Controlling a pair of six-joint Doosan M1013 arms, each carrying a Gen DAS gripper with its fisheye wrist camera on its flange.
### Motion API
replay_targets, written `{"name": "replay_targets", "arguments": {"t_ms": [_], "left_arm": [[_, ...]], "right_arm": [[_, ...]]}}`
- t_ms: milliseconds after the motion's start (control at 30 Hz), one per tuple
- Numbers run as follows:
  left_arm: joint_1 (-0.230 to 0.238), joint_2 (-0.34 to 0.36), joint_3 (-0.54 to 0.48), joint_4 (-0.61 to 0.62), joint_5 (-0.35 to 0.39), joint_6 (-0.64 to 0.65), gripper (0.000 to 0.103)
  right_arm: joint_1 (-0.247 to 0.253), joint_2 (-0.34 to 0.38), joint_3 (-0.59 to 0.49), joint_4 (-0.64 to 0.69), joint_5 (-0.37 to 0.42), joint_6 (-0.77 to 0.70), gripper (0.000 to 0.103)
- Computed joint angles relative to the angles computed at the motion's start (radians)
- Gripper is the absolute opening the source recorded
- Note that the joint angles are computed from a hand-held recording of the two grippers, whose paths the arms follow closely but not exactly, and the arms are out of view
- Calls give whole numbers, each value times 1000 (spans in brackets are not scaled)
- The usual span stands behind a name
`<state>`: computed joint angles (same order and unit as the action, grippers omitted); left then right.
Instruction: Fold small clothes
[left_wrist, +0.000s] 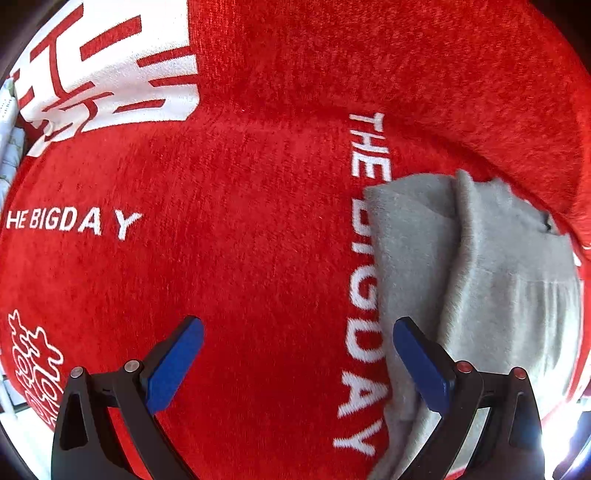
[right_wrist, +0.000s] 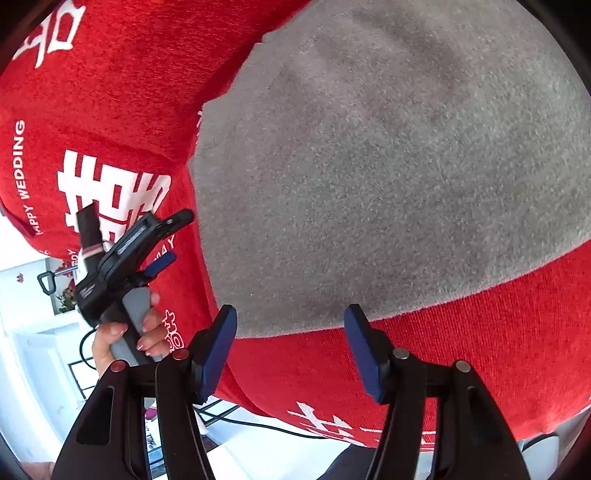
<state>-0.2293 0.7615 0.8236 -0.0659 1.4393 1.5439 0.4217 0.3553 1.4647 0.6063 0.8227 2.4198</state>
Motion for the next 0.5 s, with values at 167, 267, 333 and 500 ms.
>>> {"name": "replay_targets", "arguments": {"t_ms": [167, 267, 333, 500], "left_arm": [[-6, -9, 14, -21, 10, 20, 103], [-12, -20, 35, -37, 5, 21, 103], [-14, -28, 50, -41, 1, 17, 103], [-15, -30, 51, -47, 3, 14, 103]], "right_arm": [[0, -15, 43, 75, -59, -19, 65], [6, -34, 93, 118, -134, -17, 65], [10, -39, 109, 125, -153, -16, 65], [15, -38, 123, 150, -197, -56, 68]]}}
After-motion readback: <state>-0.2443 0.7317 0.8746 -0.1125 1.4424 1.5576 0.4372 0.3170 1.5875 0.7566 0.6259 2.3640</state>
